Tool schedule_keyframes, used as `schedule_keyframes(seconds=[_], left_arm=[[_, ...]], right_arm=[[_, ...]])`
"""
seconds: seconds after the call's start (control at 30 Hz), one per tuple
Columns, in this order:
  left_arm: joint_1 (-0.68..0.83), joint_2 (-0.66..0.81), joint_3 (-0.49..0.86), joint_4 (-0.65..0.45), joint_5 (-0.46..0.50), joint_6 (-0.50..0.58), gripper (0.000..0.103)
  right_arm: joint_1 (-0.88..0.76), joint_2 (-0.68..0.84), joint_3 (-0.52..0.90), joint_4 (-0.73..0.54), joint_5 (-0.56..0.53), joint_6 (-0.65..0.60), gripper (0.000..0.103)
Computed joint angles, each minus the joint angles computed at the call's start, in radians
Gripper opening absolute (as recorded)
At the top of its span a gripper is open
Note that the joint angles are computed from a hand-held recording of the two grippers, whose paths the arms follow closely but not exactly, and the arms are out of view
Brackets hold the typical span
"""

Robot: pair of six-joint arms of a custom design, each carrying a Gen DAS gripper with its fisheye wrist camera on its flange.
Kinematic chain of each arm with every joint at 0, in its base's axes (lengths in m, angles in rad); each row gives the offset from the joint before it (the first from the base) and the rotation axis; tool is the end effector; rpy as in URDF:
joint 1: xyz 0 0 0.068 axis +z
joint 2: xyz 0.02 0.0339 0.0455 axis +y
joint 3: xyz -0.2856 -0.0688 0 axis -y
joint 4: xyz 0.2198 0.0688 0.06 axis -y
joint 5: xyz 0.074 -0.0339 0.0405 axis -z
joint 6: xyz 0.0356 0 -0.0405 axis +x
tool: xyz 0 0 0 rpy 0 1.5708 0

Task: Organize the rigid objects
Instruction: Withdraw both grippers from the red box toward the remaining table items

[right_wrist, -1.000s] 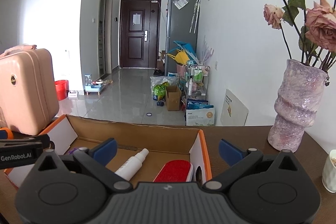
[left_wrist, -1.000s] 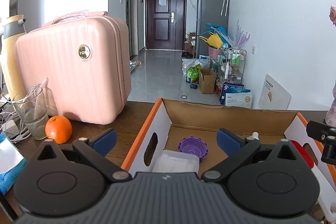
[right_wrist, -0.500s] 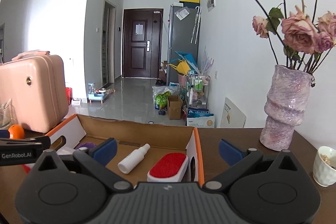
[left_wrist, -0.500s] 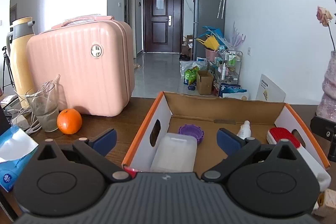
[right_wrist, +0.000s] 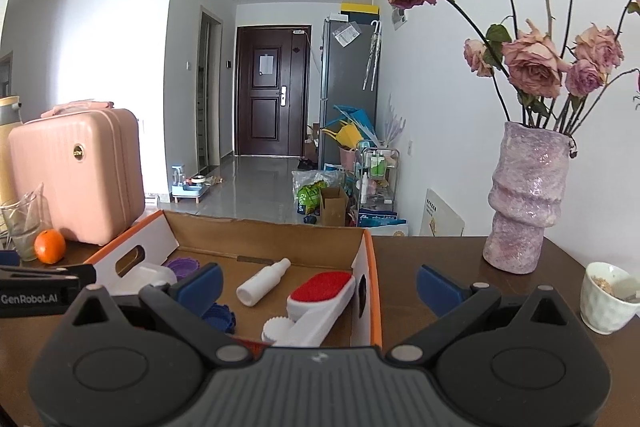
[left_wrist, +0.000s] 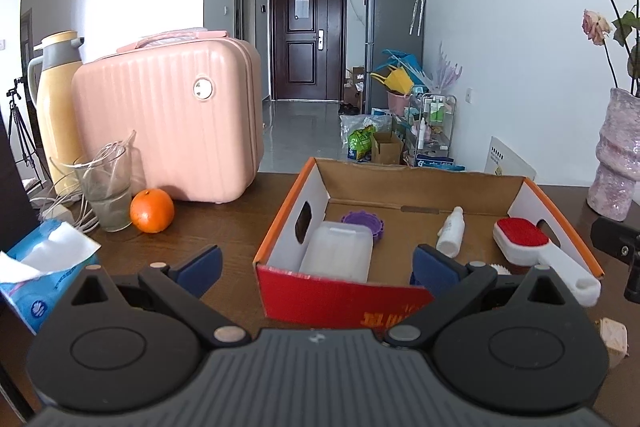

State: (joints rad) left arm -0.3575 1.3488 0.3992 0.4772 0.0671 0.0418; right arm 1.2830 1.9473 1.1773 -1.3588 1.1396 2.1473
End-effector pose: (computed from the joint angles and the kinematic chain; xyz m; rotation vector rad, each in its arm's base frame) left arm 0.2159 -0.0832 0.1984 0.4483 2.0029 -0.2654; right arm 0.1098 0.2569 0.1938 0.4838 1.8899 -0.3671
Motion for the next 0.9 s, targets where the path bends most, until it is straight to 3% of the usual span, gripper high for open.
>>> schedule_keyframes(seconds=[0.47,0.9], left_arm=[[0.097,-0.23,-0.14,-0.094,0.096,0.064,0.103],[0.167,-0.345,-0.219,-0.172,0.183,0.113,0.103]], right_arm=[[0.158,0.163,0.071,-0.152,-0.131,0.279,0.103],[0.262,0.269,0.129,-0.186,-0.221,0.386,0.102]])
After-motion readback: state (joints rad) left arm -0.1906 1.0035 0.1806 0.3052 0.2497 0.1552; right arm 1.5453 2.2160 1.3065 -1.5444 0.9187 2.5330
